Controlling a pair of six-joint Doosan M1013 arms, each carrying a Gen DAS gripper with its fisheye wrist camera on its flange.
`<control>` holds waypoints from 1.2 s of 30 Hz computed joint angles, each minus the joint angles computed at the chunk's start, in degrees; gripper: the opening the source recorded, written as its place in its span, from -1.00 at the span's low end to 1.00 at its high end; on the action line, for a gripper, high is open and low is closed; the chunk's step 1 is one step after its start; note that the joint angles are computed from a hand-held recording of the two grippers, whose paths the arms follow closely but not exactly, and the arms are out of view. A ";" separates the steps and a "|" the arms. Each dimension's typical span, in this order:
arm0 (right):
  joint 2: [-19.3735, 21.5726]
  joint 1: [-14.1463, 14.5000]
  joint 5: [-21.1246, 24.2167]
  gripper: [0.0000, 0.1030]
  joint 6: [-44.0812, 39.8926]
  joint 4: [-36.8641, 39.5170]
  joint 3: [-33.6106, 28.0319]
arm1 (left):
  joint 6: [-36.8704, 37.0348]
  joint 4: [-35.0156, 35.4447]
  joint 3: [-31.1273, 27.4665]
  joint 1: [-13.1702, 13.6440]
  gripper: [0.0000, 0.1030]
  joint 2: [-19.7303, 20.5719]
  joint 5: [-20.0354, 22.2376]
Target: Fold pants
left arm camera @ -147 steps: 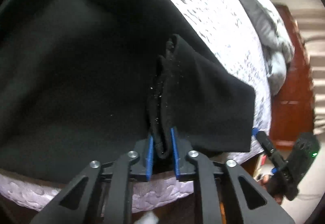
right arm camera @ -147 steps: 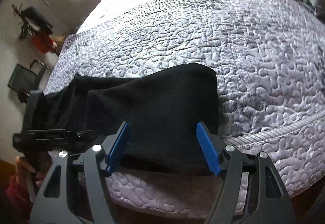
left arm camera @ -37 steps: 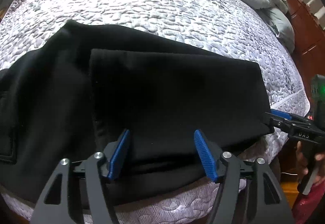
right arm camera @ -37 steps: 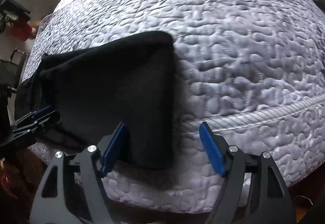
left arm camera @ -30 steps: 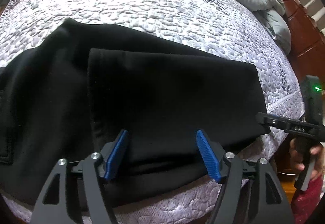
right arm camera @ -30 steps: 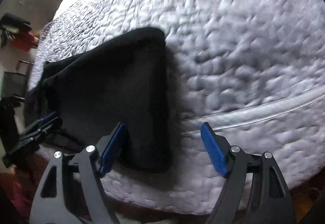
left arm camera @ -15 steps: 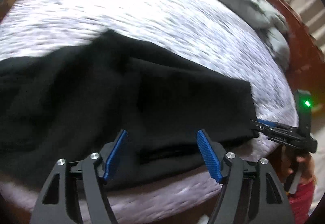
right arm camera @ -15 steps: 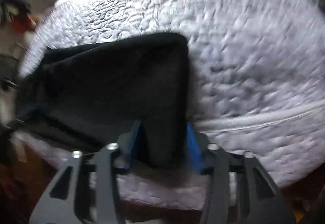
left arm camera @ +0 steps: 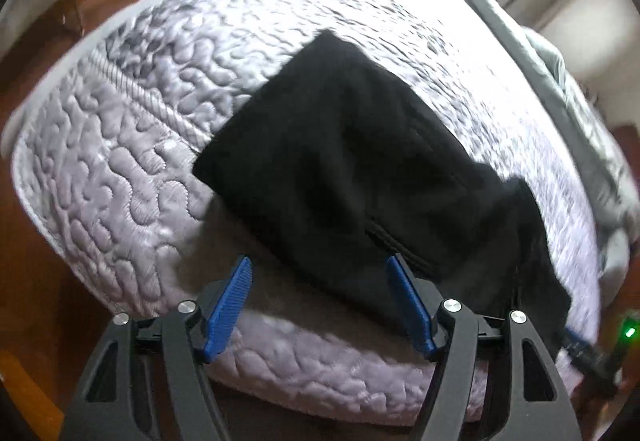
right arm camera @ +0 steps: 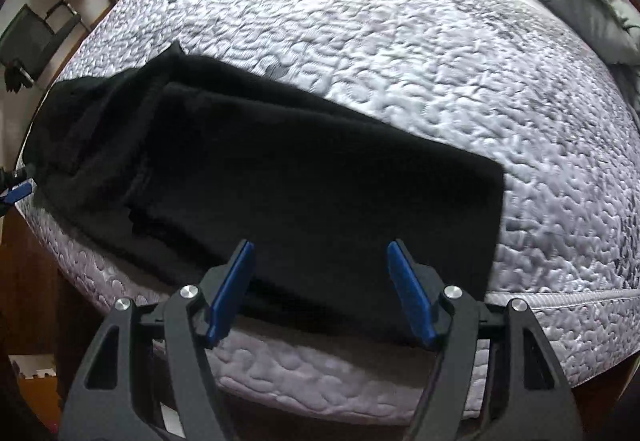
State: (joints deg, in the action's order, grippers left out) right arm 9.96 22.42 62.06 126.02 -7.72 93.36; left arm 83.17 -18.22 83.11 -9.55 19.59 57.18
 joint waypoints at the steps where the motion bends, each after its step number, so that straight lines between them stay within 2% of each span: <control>1: 0.52 -0.10 0.14 0.34 -0.08 0.01 -0.17 | 0.63 -1.72 0.21 0.70 0.35 0.26 -0.13; 3: 0.83 0.00 0.94 0.34 0.43 -0.24 -0.24 | 1.30 -4.59 -0.12 1.64 0.35 1.34 -0.43; 8: 0.50 -0.50 0.95 0.34 0.77 0.78 0.89 | -0.26 -6.73 -0.92 2.24 0.35 3.17 -2.19; 12: 0.87 -0.99 1.05 0.34 1.01 1.88 1.39 | -2.78 -7.31 -1.47 1.98 0.35 3.74 -2.78; 14: 0.86 -1.17 0.49 0.36 1.27 2.17 1.66 | -3.37 -7.38 -1.09 1.94 0.18 3.52 -3.75; 16: 0.99 -1.11 0.25 0.38 0.77 1.83 1.58 | -4.19 -8.46 -0.81 2.34 -0.16 3.58 -4.04; 17: 0.99 -1.13 0.10 0.38 0.64 1.79 1.64 | -3.84 -10.75 -0.44 2.92 -0.26 3.57 -4.44; 19: 0.85 -1.31 -0.45 0.40 0.55 2.10 1.93 | -2.08 -17.30 0.82 3.84 -0.64 3.25 -5.34; 20: 0.70 -1.41 -0.78 0.40 0.60 2.26 2.16 | -1.53 -18.01 1.49 3.57 -0.66 2.49 -6.88; 23: 0.24 -1.62 -1.50 0.40 0.53 2.51 2.74 | 0.81 -16.64 2.40 1.96 -0.70 0.44 -10.58; 25: -0.07 -1.70 -1.43 0.40 0.46 2.30 2.98 | 5.16 -20.03 2.68 1.19 -0.70 -0.75 -11.81; 28: -0.88 -1.90 -1.76 0.40 0.91 2.22 3.48 | 12.18 -21.48 2.51 -1.05 -0.70 -2.42 -13.71; 31: -1.79 -2.09 -2.33 0.40 1.82 2.05 4.11 | 21.59 -24.18 2.28 -3.79 -0.70 -3.55 -12.92; 36: -2.77 -2.88 -2.66 0.40 3.11 1.81 5.02 | 27.68 -21.73 1.01 -9.24 -0.70 -2.92 -10.04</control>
